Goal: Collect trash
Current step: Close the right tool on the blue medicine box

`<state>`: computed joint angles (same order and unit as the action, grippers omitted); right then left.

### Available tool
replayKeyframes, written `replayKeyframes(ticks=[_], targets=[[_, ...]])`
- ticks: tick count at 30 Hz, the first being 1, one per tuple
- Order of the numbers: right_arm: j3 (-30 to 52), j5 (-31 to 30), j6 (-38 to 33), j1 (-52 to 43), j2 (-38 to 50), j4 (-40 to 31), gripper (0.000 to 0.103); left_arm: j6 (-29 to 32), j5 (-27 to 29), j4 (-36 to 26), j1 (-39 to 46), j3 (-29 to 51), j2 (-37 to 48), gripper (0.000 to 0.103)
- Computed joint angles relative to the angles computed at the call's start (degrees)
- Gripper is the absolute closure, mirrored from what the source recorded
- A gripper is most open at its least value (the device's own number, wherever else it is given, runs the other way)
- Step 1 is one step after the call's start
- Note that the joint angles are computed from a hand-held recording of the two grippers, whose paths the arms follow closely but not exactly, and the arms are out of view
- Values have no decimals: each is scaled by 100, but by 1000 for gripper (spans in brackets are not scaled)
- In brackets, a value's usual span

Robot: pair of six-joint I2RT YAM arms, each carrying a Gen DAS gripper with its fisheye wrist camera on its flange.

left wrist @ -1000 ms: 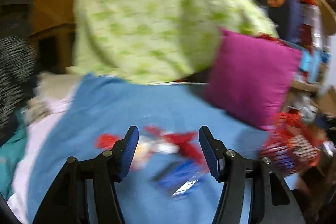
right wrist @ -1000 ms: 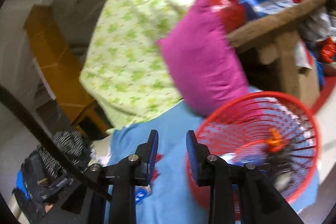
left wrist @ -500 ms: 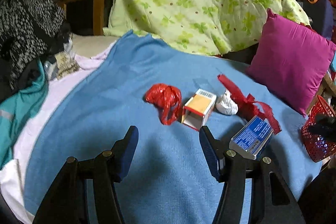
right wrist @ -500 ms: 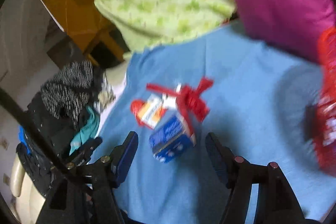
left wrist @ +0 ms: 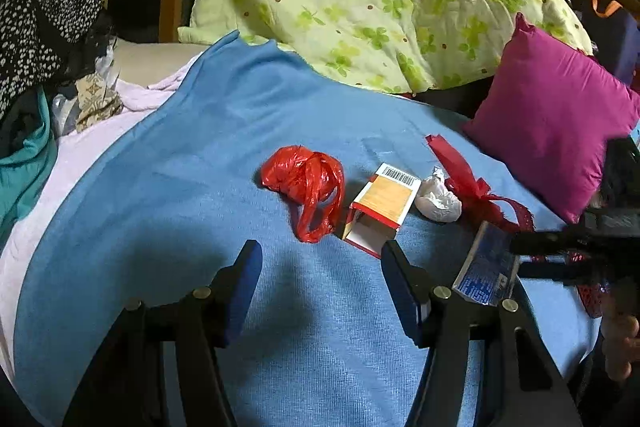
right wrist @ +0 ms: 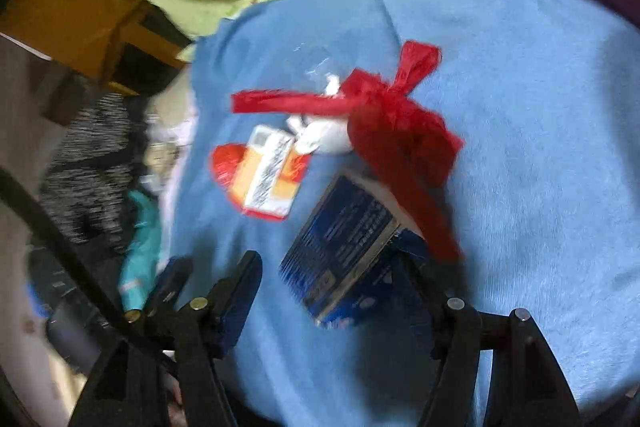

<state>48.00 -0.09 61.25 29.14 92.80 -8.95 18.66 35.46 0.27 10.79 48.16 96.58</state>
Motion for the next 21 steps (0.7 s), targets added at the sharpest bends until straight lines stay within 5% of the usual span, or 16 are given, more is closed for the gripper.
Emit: replayKeyframes(ticks=[10, 13, 17, 21], targets=[[2900, 870, -742, 279, 2057, -2636, 31, -150, 291, -109, 218, 241, 146, 40], [2812, 1111, -793, 352, 2104, -2542, 32, -132, 343, -104, 274, 253, 154, 40], [2351, 1189, -1160, 401, 1747, -2323, 65, -64, 380, -131, 262, 236, 136, 40], [1463, 860, -1347, 221, 1054, -1774, 66, 18, 262, -59, 138, 121, 56, 40]])
